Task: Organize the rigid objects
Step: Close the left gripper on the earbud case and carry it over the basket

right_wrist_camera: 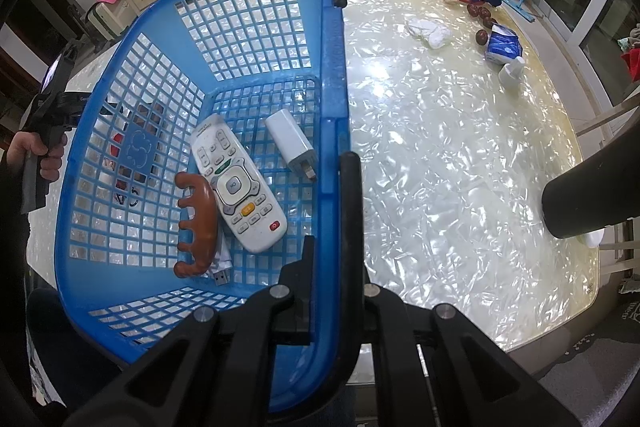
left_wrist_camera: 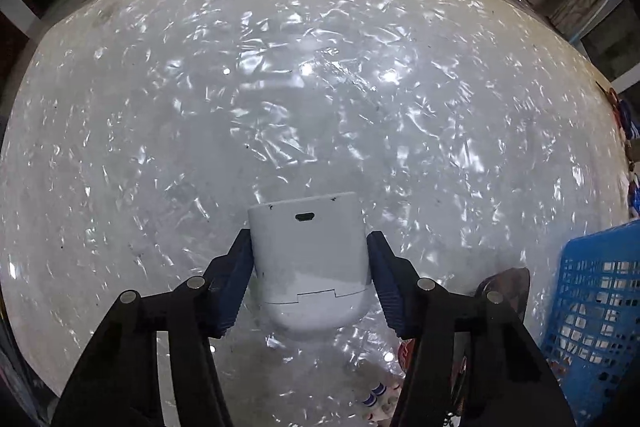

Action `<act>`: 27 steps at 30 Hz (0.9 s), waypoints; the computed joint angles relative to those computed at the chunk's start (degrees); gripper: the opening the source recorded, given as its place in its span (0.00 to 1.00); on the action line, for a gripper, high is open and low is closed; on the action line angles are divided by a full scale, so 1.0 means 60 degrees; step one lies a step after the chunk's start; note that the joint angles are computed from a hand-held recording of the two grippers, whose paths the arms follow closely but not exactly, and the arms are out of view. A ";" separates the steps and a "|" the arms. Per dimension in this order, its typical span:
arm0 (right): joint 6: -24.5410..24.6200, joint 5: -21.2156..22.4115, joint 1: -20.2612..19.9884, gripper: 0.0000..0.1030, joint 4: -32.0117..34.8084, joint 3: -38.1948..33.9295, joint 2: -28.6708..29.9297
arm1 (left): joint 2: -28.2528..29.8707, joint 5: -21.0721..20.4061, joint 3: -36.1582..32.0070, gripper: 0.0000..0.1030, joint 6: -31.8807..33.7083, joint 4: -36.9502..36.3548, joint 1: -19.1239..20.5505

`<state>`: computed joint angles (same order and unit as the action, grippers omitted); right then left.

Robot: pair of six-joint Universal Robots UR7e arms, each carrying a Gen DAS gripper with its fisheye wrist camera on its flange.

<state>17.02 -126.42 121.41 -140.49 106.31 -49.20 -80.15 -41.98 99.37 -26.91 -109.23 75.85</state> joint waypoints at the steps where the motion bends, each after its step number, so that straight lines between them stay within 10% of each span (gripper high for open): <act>1: 0.0013 -0.0008 0.0003 0.05 0.0024 -0.0009 0.0006 | -0.0023 -0.0019 0.0040 0.59 0.0112 -0.0055 -0.0002; 12: 0.0362 -0.0255 0.0099 0.05 0.0450 -0.0140 0.0076 | -0.1295 -0.0285 0.1044 0.58 0.1410 -0.0452 -0.0682; 27: 0.0368 -0.0221 0.0091 0.05 0.0431 -0.0110 0.0042 | -0.3679 -0.0865 0.2452 0.58 0.5276 -0.1025 -0.3507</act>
